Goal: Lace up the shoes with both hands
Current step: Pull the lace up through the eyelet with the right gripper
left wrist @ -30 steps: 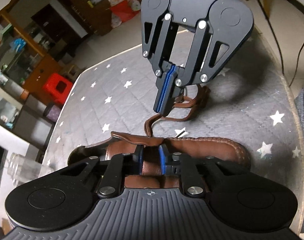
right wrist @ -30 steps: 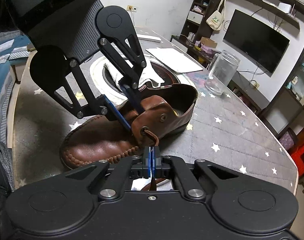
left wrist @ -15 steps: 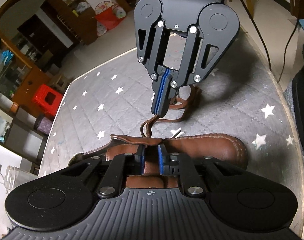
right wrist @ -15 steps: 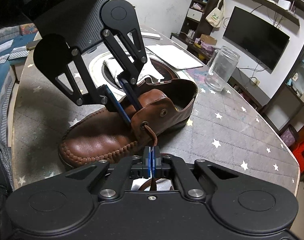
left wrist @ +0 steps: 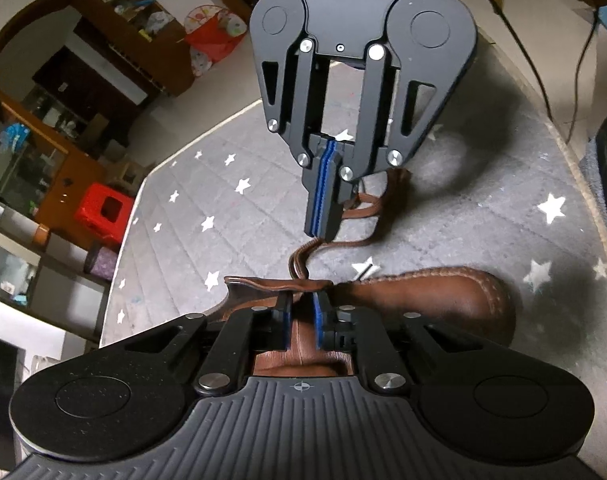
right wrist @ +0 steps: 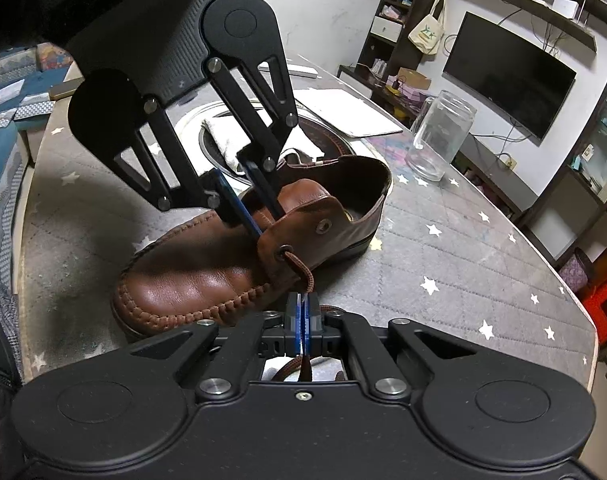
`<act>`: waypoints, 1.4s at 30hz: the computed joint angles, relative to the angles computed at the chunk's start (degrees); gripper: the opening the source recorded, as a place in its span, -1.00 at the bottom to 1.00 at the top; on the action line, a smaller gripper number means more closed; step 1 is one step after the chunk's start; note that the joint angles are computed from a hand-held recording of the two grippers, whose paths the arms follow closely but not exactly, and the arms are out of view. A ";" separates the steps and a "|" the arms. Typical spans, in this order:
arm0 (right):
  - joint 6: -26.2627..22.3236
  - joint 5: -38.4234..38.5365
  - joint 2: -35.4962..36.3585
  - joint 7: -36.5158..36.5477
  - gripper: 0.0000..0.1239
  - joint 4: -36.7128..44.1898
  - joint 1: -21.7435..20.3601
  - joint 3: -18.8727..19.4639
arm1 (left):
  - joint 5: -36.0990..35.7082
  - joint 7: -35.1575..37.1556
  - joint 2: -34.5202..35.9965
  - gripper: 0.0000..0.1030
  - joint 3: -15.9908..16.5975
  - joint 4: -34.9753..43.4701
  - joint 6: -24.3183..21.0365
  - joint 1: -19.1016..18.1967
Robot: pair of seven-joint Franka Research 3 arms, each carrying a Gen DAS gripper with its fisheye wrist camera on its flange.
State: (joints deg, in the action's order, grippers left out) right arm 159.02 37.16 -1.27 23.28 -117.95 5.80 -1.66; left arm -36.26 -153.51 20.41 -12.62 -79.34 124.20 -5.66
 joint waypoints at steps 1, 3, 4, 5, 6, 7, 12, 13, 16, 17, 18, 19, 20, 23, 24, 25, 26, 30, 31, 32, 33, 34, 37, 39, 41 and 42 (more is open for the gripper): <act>0.14 0.09 -0.11 -0.05 -0.97 -0.12 0.02 0.03 | -0.27 -0.41 -0.29 -0.82 0.00 -0.68 0.84 -0.10; 0.53 0.33 -0.44 -0.22 -0.96 -0.48 0.11 0.06 | -1.56 -0.75 -1.58 -0.91 -0.11 -3.29 3.34 -0.10; 0.95 0.85 -0.70 -0.61 -0.96 -0.77 0.22 0.09 | -2.37 -0.90 -2.39 -0.92 -0.17 -4.86 4.91 -0.14; 1.30 1.27 -1.17 -1.19 -0.96 -1.22 0.39 0.12 | -3.40 -1.03 -3.35 -0.94 -0.25 -6.71 6.82 -0.19; 2.06 1.66 -1.73 -1.80 -0.96 -1.89 0.65 0.20 | -4.69 -0.90 -4.45 -0.94 -0.38 -8.81 9.11 -0.25; 2.29 1.72 -1.96 -1.92 -0.96 -2.13 0.84 0.17 | -6.17 -0.49 -5.50 -0.94 -0.55 -10.86 11.38 -0.28; 1.60 5.66 -3.78 -5.58 -0.96 -3.95 2.79 -0.05 | -12.44 -2.72 -9.30 -0.94 -0.84 -18.22 21.03 -1.36; 1.70 6.92 -3.76 -6.43 -0.96 -4.17 3.28 -0.03 | -13.08 -3.23 -10.08 -0.94 -0.87 -19.45 22.93 -1.74; 2.73 9.51 -2.60 -7.60 -0.97 -4.26 4.44 0.46 | -16.59 -0.06 -12.43 -0.94 -1.44 -23.46 29.77 -2.53; 3.20 10.16 -2.16 -7.66 -0.97 -4.24 4.63 0.65 | -18.69 2.25 -13.03 -0.94 -1.70 -24.51 32.05 -2.67; 3.48 10.55 -1.90 -7.64 -0.97 -4.23 4.70 0.78 | -19.56 2.57 -13.50 -0.94 -1.58 -24.99 33.09 -2.84; 4.42 11.27 -1.57 -7.74 -0.97 -4.31 4.85 0.99 | -19.94 1.79 -13.85 -0.94 -1.32 -25.11 33.34 -2.95; 5.01 11.31 -1.33 -7.22 -0.97 -4.32 4.88 1.17 | -21.66 2.33 -14.22 -0.95 -1.36 -25.31 34.57 -3.03; 6.31 10.54 -1.13 -5.26 -0.97 -4.51 4.87 1.58 | -26.09 4.06 -15.01 -0.95 -1.23 -24.90 37.03 -3.12; 6.61 10.15 -1.14 -4.92 -0.97 -4.63 4.88 1.65 | -27.71 3.65 -15.42 -0.95 -1.14 -24.38 37.94 -3.13; 6.81 10.22 -1.11 -4.85 -0.97 -4.67 4.91 1.65 | -28.48 3.49 -15.84 -0.95 -0.98 -24.12 38.07 -3.14; 6.89 10.52 -1.01 -4.71 -0.97 -4.62 4.91 1.61 | -30.13 4.35 -16.34 -0.95 -0.91 -23.96 38.07 -3.08; 7.28 12.40 -0.85 -5.50 -0.97 -4.65 5.04 1.65 | -35.90 9.54 -18.67 -0.95 -0.35 -24.25 38.28 -3.37; 7.75 13.67 -0.92 -6.47 -0.97 -4.62 5.14 1.65 | -35.62 8.84 -19.10 -0.95 -0.06 -24.35 37.65 -3.50; 8.79 15.28 -1.04 -7.70 -0.97 -4.70 5.34 1.72 | -35.64 8.59 -19.53 -0.95 0.18 -24.57 37.16 -3.64; 9.97 16.95 -1.15 -8.99 -0.97 -4.77 5.59 1.79 | -35.58 8.88 -19.94 -0.95 0.35 -24.93 36.92 -3.83; 11.13 18.76 -1.24 -10.42 -0.96 -4.79 5.88 1.84 | -35.91 9.72 -20.14 -0.95 0.43 -25.18 37.12 -4.10; 15.69 37.14 -0.85 -26.08 -0.92 -1.54 7.64 1.55 | -36.39 10.49 -20.51 -0.95 0.74 -25.54 37.26 -4.61; 15.96 44.42 -0.38 -32.27 -0.79 1.01 7.49 1.80 | -36.29 10.32 -21.00 -0.95 1.01 -25.91 36.62 -4.72; 16.14 47.85 0.31 -35.77 -0.69 2.59 7.08 2.19 | -37.78 12.04 -22.05 -0.95 1.57 -27.06 35.69 -4.59; 15.63 49.71 0.57 -38.27 -0.69 3.26 6.82 2.32 | -37.90 12.15 -22.17 -0.95 1.61 -27.19 35.78 -4.75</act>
